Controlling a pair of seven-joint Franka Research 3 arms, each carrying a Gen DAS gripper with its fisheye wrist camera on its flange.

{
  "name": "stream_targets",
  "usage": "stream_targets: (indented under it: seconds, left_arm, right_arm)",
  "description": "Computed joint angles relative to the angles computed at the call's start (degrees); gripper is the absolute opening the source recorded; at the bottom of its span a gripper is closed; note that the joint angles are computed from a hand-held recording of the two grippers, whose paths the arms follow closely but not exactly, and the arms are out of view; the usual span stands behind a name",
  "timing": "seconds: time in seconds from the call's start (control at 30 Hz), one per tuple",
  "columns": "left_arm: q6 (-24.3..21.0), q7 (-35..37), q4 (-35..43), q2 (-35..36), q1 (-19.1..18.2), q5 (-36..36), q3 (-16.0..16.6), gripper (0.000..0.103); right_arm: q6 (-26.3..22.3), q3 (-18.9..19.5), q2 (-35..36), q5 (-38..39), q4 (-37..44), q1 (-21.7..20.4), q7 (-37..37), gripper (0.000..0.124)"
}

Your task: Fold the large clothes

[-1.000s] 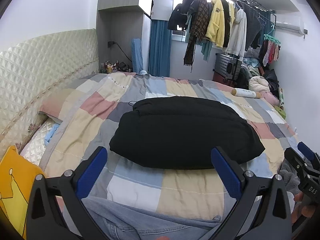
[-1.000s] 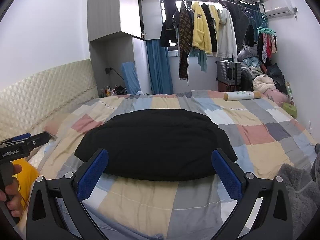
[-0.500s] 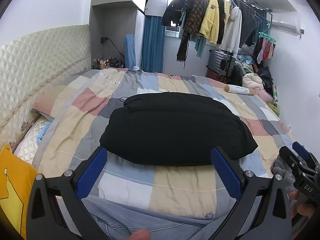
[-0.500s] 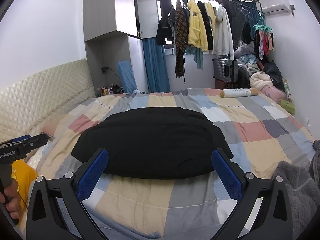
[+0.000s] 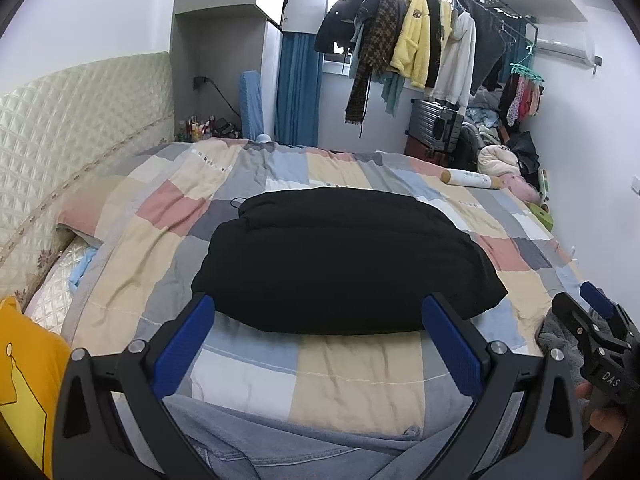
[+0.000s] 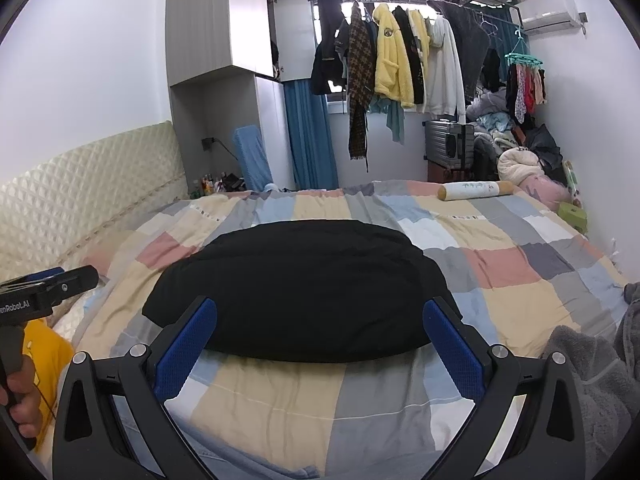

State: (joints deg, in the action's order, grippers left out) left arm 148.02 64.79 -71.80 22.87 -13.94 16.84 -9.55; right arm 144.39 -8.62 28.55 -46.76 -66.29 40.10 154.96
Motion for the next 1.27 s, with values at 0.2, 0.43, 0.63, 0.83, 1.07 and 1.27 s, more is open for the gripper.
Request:
stream_targets:
  seconds: [0.2, 0.43, 0.63, 0.83, 1.07, 1.27]
  left_arm:
    - [-0.45, -0.40, -0.11, -0.22, 0.09, 0.36, 0.36, 0.103]
    - [-0.30, 0.24, -0.54, -0.50, 0.32, 0.02, 0.10, 0.103]
    - [0.07, 0.54, -0.82, -0.58, 0.44, -0.39, -0.07, 0.103]
    - [0.39, 0.08, -1.13, -0.57, 0.45, -0.28, 0.02, 0.103]
    - [0.39, 0.03, -1.11, -0.53, 0.46, -0.27, 0.04, 0.103]
    - [0.58, 0.14, -1.19, -0.55, 0.57, -0.34, -0.05, 0.103]
  right_arm:
    - [-0.55, 0.23, 0.41, 1.24, 0.59, -0.12, -0.92, 0.103]
    - [-1.39, 0.10, 0.98, 1.92, 1.63, 0.17, -1.80, 0.103]
    - [-2.18, 0.00, 1.55, 2.47, 2.68, 0.36, -2.53, 0.103]
    - [-1.99, -0.16, 1.57, 2.65, 2.68, 0.47, -2.82, 0.103]
    - [-1.96, -0.09, 1.16, 2.70, 2.19, 0.42, -2.62, 0.103]
    - [-1.69, -0.08, 1.00, 2.26, 2.18, 0.28, -2.20, 0.103]
